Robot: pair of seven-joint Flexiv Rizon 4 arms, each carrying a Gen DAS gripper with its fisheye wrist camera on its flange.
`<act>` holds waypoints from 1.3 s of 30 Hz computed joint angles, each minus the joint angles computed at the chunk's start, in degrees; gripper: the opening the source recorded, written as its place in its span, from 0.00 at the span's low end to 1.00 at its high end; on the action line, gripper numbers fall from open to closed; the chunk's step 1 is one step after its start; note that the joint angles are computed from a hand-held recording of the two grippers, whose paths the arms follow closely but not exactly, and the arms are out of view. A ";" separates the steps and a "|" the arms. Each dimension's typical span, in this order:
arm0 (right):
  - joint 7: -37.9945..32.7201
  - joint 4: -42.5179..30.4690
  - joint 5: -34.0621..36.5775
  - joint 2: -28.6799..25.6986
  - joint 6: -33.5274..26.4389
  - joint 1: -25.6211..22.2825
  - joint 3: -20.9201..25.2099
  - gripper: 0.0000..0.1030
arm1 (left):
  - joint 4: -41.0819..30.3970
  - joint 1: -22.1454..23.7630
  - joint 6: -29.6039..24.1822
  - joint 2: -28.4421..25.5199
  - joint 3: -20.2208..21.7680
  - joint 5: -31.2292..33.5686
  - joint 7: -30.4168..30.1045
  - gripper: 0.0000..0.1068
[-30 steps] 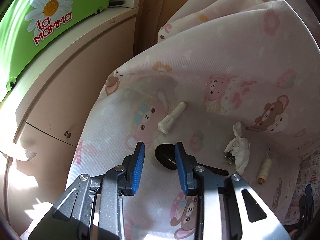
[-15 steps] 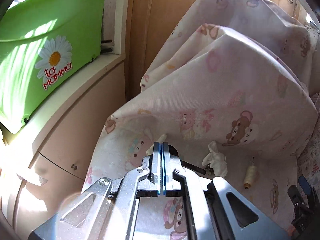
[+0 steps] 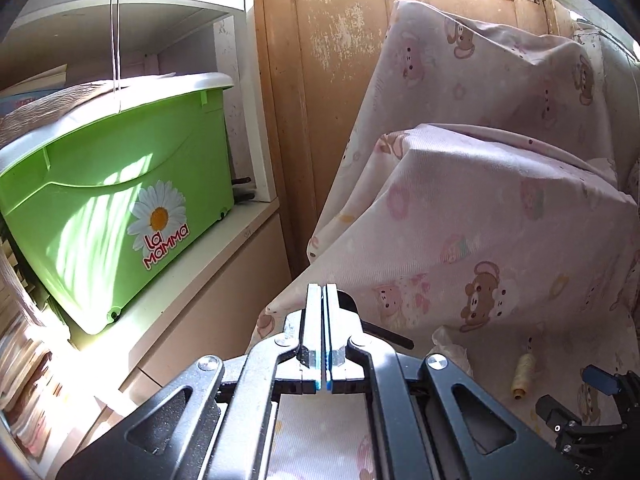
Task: Collect trash
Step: 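Grasp the cream thread spool with the right gripper while the left gripper holds the spoon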
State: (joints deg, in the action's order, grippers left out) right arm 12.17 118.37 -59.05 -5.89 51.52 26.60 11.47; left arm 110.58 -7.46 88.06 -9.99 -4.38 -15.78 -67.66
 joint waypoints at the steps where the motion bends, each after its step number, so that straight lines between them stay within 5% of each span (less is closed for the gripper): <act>1: 0.34 -0.54 -0.06 -0.69 -0.08 0.06 -0.17 0.86 | 0.92 1.21 1.57 0.29 -2.03 -2.39 2.12 0.00; 6: 1.01 -3.48 0.88 -4.16 -1.39 0.82 -1.44 0.86 | 3.15 4.68 2.78 1.31 -8.88 -14.95 10.33 0.00; 10: 1.80 -5.50 0.83 -6.67 -2.82 1.82 -2.53 0.86 | 2.10 0.42 5.50 0.09 -3.95 -10.14 6.76 0.00; 14: -1.51 -8.05 2.85 -8.98 -5.83 3.10 -2.98 0.86 | 3.08 2.74 6.64 0.58 -7.70 -11.75 7.94 0.00; 21: -1.84 -10.23 4.47 -11.10 -7.05 4.32 -4.40 0.86 | 2.46 1.36 3.42 0.53 -5.57 -11.12 4.67 0.00; 25: -1.13 -9.46 3.46 -10.65 -6.43 4.07 -4.72 0.56 | 2.37 -0.55 5.90 0.38 -2.69 -6.89 2.48 0.00; 28: -1.48 -8.91 2.65 -10.16 -7.55 4.31 -4.59 0.37 | 3.81 2.86 7.19 1.25 -7.31 -9.24 5.85 0.01; 30: -1.01 -8.44 2.13 -9.78 -6.78 4.04 -4.47 0.24 | 3.88 2.46 7.10 1.28 -6.78 -9.11 5.70 0.00; 34: -0.80 -6.54 0.13 -7.81 -5.70 3.49 -4.03 0.24 | 4.06 2.78 7.04 1.40 -6.82 -9.64 5.75 0.00; 39: -0.08 -5.20 -3.37 -5.71 -6.87 3.29 -3.15 0.24 | 7.00 11.01 9.41 3.42 -19.66 -25.43 18.76 0.00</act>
